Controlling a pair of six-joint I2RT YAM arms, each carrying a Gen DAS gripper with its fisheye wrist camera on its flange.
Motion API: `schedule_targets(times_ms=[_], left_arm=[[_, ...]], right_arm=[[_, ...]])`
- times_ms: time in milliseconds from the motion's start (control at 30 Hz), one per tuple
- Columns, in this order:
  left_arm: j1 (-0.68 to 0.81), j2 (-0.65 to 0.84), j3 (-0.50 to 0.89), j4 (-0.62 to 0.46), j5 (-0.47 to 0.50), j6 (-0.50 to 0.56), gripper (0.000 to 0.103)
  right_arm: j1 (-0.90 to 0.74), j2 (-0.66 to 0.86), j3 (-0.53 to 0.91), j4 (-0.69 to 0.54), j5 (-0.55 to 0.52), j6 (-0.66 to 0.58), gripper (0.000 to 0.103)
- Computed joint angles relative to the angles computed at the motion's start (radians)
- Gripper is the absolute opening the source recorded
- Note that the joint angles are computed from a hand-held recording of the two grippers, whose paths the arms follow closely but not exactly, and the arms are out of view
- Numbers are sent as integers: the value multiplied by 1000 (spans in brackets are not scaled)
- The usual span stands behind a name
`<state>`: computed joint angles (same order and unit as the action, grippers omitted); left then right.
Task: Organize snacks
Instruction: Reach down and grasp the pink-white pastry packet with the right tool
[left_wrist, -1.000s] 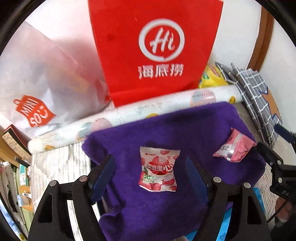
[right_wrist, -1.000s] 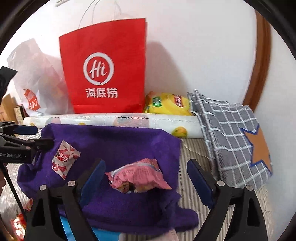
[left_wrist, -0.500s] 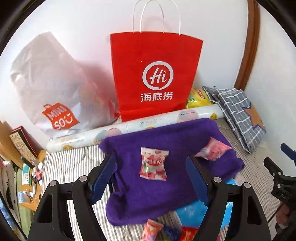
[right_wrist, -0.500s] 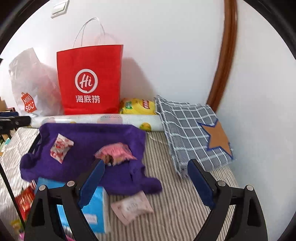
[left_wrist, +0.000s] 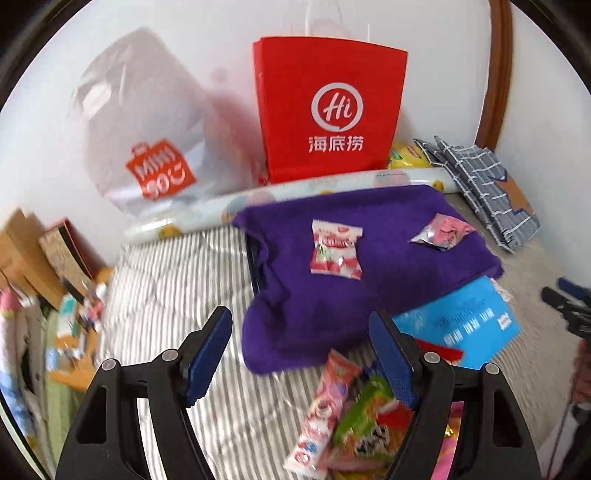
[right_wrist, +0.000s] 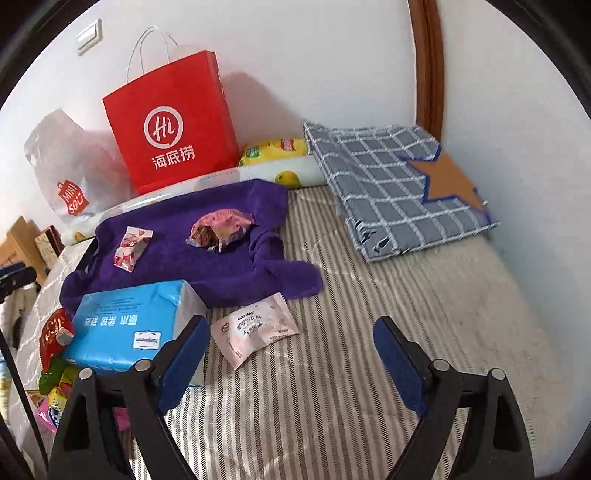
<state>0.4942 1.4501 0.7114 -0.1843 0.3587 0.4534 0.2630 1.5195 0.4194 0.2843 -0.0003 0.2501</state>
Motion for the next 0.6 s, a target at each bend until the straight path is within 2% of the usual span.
schedule_targets(times_ms=[200,300,400,533,600], left_arm=[[84,28,-2,-49,77,22,77],[97,50,-13,-40,66,30,77],[119,85,7,-51,74,32,77],[144,134,59,-94,98,26,77],[149,145,75,-109,108,20,77]], right_arm=[[24,205,80,88,-43,-70,82],[28,300,133,111,-38,-102,81],[8,384,197,97,-91,-147,80],[-57,449,256,56,-257,-170,81],[-58,453,247,84,-272,-187,75]])
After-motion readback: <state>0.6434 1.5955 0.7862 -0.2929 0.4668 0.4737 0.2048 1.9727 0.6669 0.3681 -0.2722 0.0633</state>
